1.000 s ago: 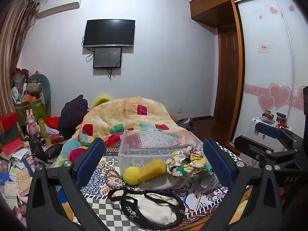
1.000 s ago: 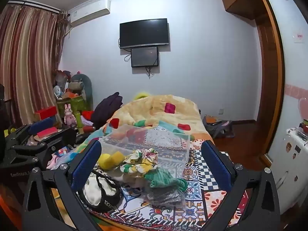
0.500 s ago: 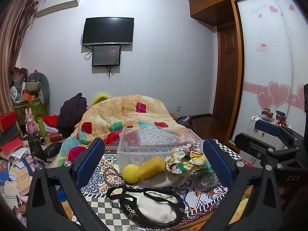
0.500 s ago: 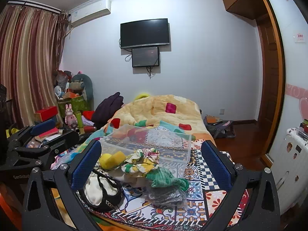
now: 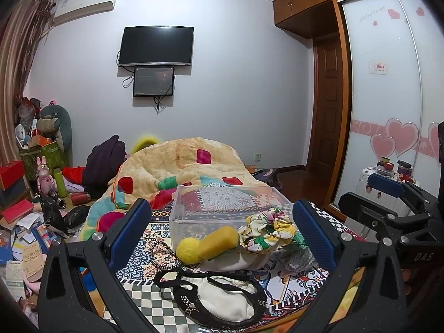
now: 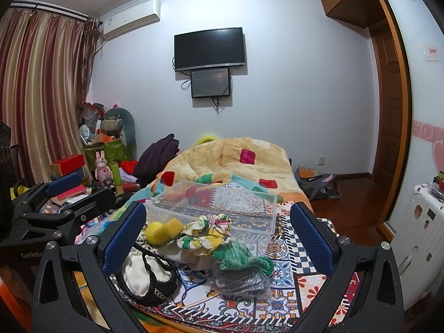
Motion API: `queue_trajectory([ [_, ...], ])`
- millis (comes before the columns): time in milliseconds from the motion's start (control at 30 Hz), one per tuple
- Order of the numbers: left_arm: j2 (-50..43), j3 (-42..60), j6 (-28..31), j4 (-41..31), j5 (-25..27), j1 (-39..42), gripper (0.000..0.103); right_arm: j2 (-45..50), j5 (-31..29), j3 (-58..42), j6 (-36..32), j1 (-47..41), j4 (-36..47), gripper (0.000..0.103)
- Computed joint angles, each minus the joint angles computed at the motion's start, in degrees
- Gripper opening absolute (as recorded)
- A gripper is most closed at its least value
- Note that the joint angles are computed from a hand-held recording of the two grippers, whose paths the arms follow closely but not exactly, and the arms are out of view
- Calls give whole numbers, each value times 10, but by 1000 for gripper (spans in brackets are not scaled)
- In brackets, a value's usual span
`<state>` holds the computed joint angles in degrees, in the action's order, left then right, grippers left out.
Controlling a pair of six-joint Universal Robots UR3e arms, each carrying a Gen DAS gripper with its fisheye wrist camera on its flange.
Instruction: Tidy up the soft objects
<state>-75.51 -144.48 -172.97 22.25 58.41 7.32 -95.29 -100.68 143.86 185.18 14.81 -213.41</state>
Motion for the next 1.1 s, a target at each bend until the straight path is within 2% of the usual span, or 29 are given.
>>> queue_trajectory([
  [1100, 1, 8, -6, -4, 5, -7, 103, 8, -8, -7, 0, 8, -7, 103],
])
